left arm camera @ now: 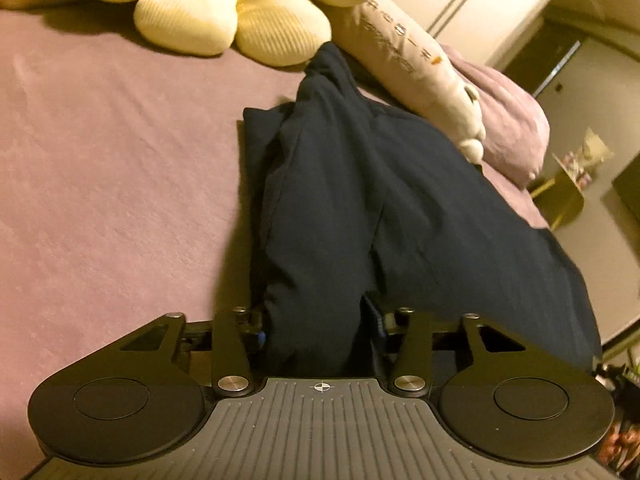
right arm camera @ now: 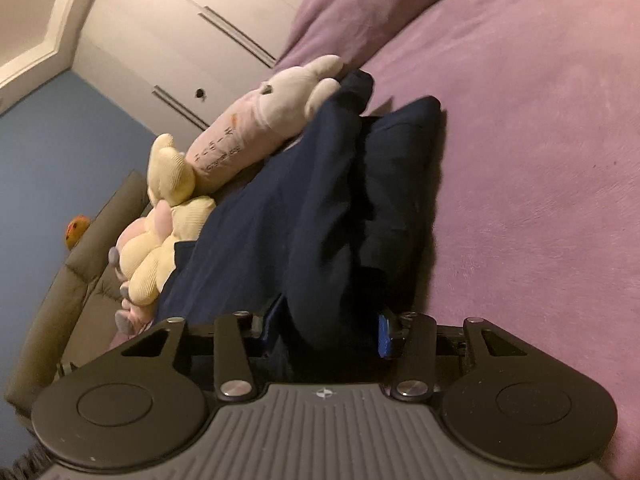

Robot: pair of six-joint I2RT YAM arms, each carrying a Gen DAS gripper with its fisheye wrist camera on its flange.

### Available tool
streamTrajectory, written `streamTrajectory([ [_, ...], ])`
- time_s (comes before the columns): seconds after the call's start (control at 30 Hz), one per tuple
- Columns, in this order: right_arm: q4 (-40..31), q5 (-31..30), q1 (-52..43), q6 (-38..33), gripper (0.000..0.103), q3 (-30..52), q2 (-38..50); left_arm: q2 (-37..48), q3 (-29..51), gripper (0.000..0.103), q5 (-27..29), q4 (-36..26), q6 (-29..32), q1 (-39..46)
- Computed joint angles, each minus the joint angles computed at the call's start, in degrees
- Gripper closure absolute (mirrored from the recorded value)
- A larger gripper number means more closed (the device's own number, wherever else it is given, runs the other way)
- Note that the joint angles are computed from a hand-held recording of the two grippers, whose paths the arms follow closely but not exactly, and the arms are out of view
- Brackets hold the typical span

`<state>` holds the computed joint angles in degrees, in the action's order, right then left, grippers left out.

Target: Fold large clothes

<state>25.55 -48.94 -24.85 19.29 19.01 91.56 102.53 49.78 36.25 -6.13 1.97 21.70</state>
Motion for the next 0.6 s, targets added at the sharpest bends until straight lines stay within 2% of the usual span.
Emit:
streamTrajectory([
  [0.03, 0.88, 0.35, 0.62, 1.91, 0.06, -0.01, 0.14, -0.68, -0.16, 0.069, 0.23, -0.45, 0.04, 0.1],
  [0.1, -0.78, 0.44, 1.18, 2.65, 0.069, -0.04, -1.5, -3.56, -0.89, 0.075, 0.99, -2.29, 1.43, 0.44],
  [0.23, -8.92, -4.4, -1.37, 0.57, 0.08, 0.5, -6.94, -9.06, 0.03, 0.079, 5.61, -8.38, 2.7, 2.63],
  [0.37, -22.66, -9.75, -4.24, -3.97, 0.084, 1.36, -15.96, -15.72, 1.34, 0.081, 11.65, -17.98, 6.49, 5.74],
  [0.43, -31.91, -12.13, -5.9, -8.17, 0.085, 2.03, -20.62, -19.57, 1.55, 0.082, 13.76, -25.66, 11.74, 7.95],
  [0.5, -46.37, -15.09, -9.75, -17.18, 0.085, 3.24, -24.66, -22.89, 1.91, 0.082, 15.94, -36.78, 20.47, 11.86],
  [0.57, -66.02, -17.54, -16.26, -32.38, 0.086, 5.03, -26.49, -25.71, 1.9, 0.082, 17.08, -48.06, 31.07, 17.15],
  [0.6, -79.63, -17.97, -21.4, -45.85, 0.086, 6.49, -24.61, -26.4, 2.23, 0.081, 16.95, -55.03, 37.79, 20.79],
])
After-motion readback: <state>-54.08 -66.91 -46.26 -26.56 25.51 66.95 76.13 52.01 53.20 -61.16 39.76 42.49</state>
